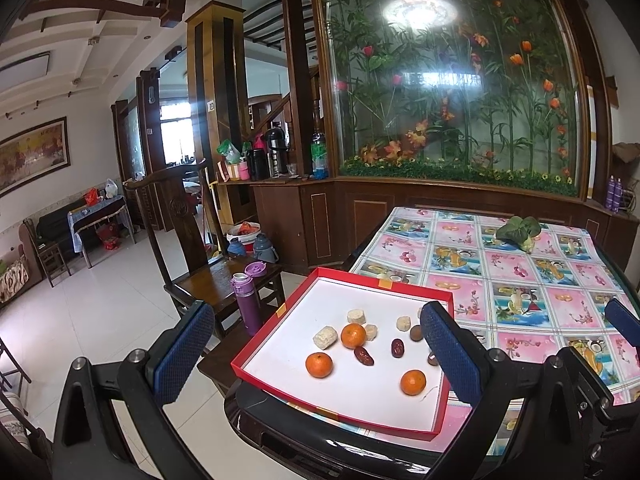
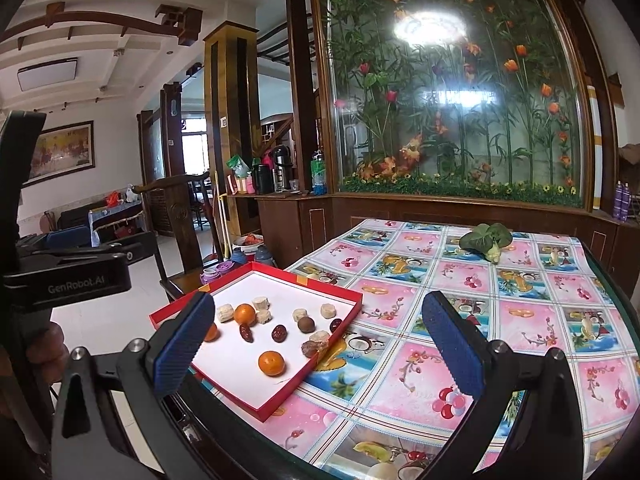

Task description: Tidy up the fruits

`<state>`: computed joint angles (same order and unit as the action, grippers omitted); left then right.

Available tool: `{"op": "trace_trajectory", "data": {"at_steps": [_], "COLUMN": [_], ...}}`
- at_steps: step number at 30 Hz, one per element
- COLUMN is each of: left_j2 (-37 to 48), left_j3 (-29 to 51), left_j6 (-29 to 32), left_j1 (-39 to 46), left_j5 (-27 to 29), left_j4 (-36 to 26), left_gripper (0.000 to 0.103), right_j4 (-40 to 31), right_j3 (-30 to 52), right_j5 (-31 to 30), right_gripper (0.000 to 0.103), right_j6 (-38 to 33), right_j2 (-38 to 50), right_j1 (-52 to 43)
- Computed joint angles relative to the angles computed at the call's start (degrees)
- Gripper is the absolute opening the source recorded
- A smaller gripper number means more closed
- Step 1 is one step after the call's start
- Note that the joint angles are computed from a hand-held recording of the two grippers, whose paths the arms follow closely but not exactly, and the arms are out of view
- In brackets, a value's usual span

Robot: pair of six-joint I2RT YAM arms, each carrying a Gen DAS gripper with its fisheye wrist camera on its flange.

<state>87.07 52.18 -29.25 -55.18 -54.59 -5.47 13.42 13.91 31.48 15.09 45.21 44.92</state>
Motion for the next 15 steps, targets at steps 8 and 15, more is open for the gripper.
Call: {"op": "trace_trajectory", "data": {"at_steps": [8,15], "left_j2": [0.37,1.16], "left_j3": [0.53,1.30], "left_j6": [-0.22,-0.15], "left_j1": [0.09,0.89], "left_j5": [0.14,0.68], "left_j4": [-0.67,-1.05], "left_gripper": [0.103,0.103], "right_j4": [1.25,3.28], "right_j3": [-0.07,-0.37], "right_j5": [-1.49,-2.55], "right_gripper": [0.103,0.103], "right_j6": [-0.24,0.09], "right_j2": [1.72,3.69], "right_j1": [-0.75,-1.38]}}
